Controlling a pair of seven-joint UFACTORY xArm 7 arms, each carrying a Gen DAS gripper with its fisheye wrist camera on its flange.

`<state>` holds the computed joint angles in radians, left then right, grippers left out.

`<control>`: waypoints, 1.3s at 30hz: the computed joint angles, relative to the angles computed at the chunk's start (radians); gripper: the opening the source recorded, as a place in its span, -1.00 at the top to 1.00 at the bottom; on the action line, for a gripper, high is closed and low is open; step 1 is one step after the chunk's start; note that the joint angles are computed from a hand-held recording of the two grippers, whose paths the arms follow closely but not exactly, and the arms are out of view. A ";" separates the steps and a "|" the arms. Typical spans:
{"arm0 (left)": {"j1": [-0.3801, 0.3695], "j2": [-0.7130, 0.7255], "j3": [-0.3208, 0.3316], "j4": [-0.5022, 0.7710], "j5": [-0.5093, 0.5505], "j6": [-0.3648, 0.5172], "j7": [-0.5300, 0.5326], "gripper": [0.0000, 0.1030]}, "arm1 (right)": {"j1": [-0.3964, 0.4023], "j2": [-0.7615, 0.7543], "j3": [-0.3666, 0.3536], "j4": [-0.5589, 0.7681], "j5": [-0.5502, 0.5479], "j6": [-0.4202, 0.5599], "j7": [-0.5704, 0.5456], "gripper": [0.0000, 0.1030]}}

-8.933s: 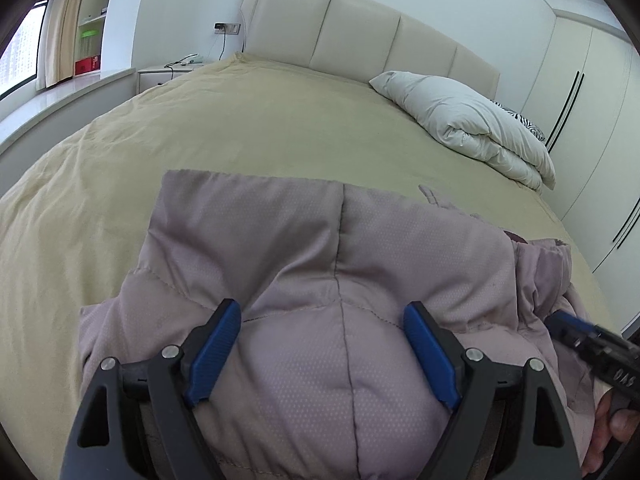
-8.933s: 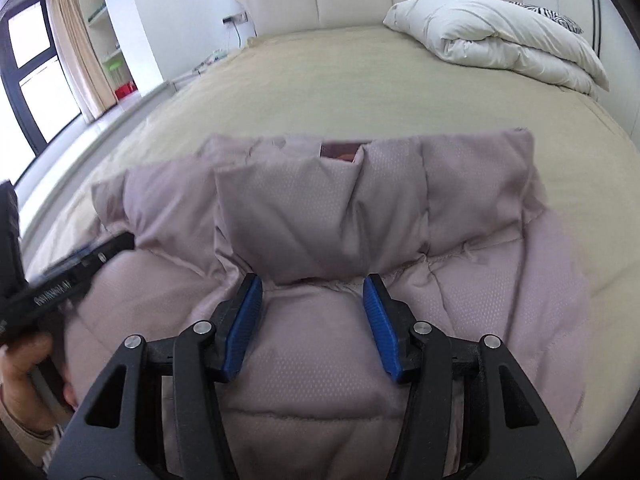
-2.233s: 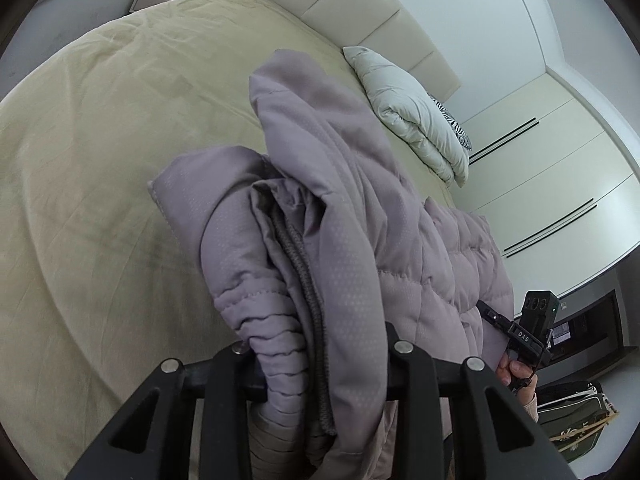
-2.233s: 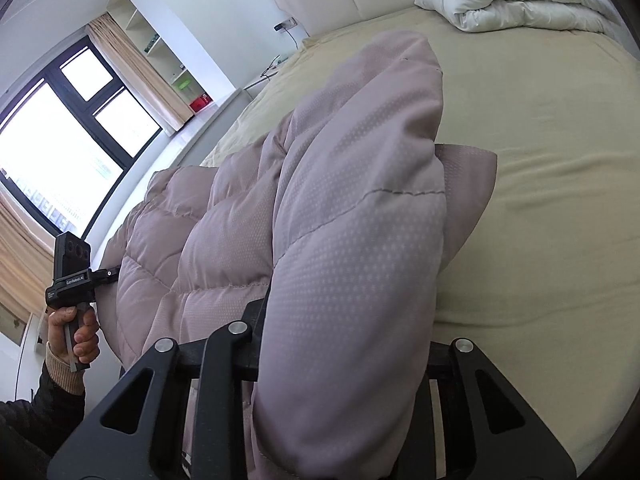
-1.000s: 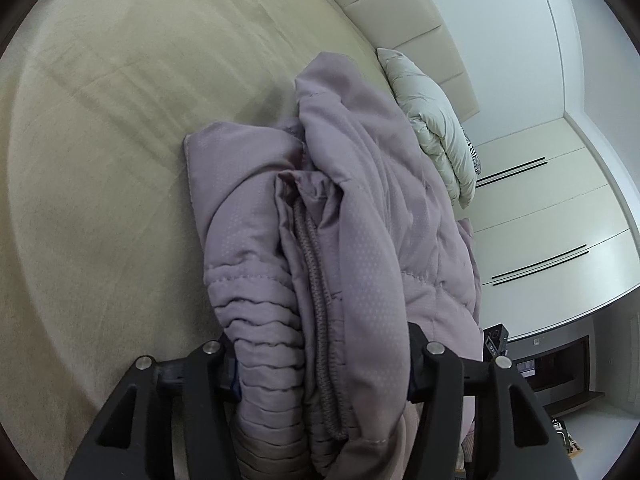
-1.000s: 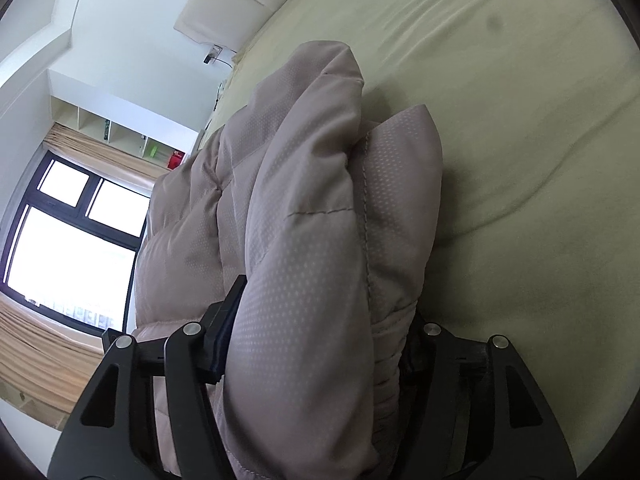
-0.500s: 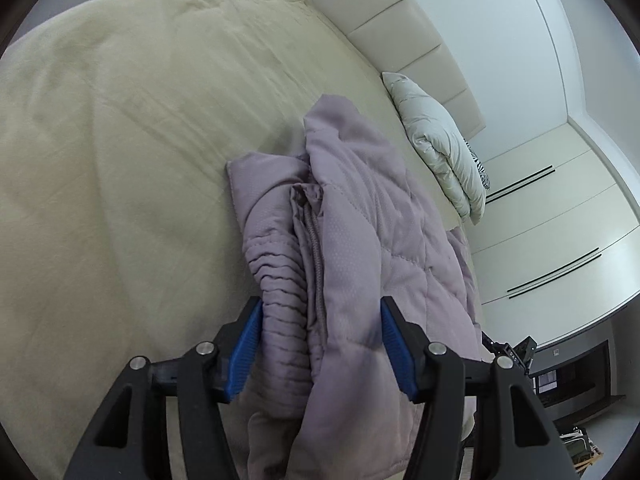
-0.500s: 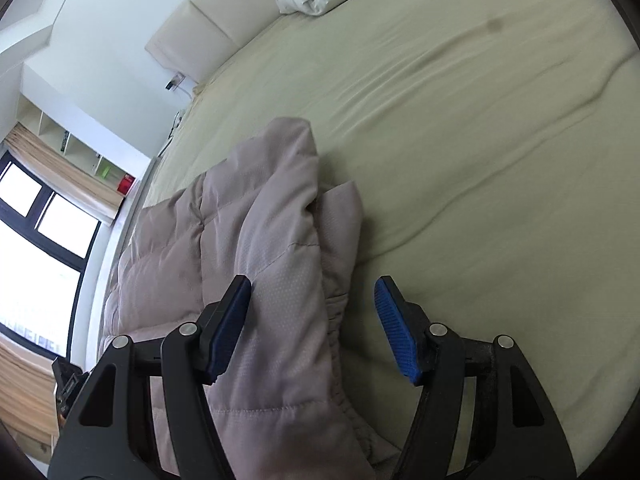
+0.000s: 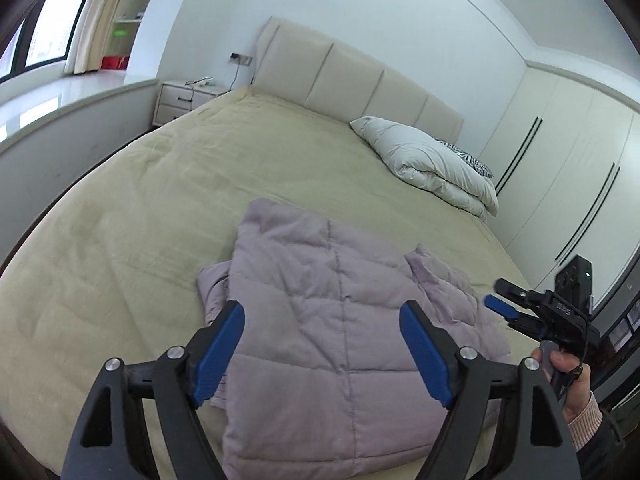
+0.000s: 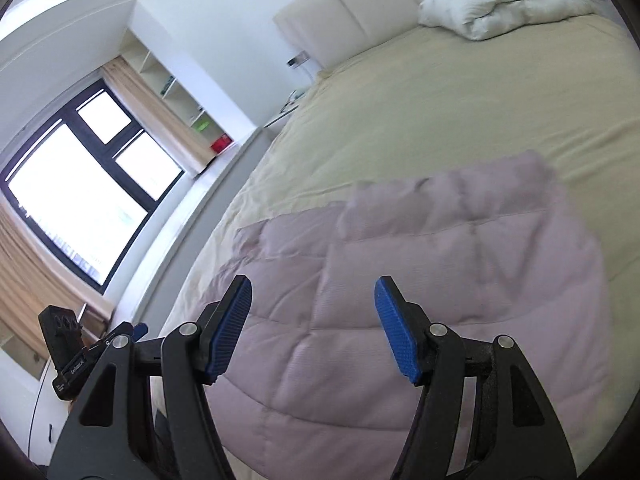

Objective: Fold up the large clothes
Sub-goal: 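Release and smooth the folded coat flat with both tools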

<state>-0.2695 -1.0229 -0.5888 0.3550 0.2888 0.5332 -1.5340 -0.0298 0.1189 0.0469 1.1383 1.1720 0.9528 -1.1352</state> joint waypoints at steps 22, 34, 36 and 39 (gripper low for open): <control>0.228 0.629 -0.103 0.268 0.318 -0.118 -0.016 -0.89 | 0.038 0.094 0.092 -0.038 -0.011 -0.269 0.018 -0.21; 0.148 0.760 -0.013 0.293 0.514 -0.088 -0.129 -1.00 | 0.048 0.025 0.072 -0.244 -0.089 -0.707 -0.153 -0.23; 0.134 0.771 0.015 0.290 0.538 -0.100 -0.142 -1.00 | 0.048 0.058 0.085 -0.219 -0.080 -0.719 -0.153 -0.24; 0.114 0.789 0.052 0.291 0.580 -0.114 -0.168 -1.00 | 0.032 0.077 0.101 -0.200 -0.076 -0.708 -0.149 -0.24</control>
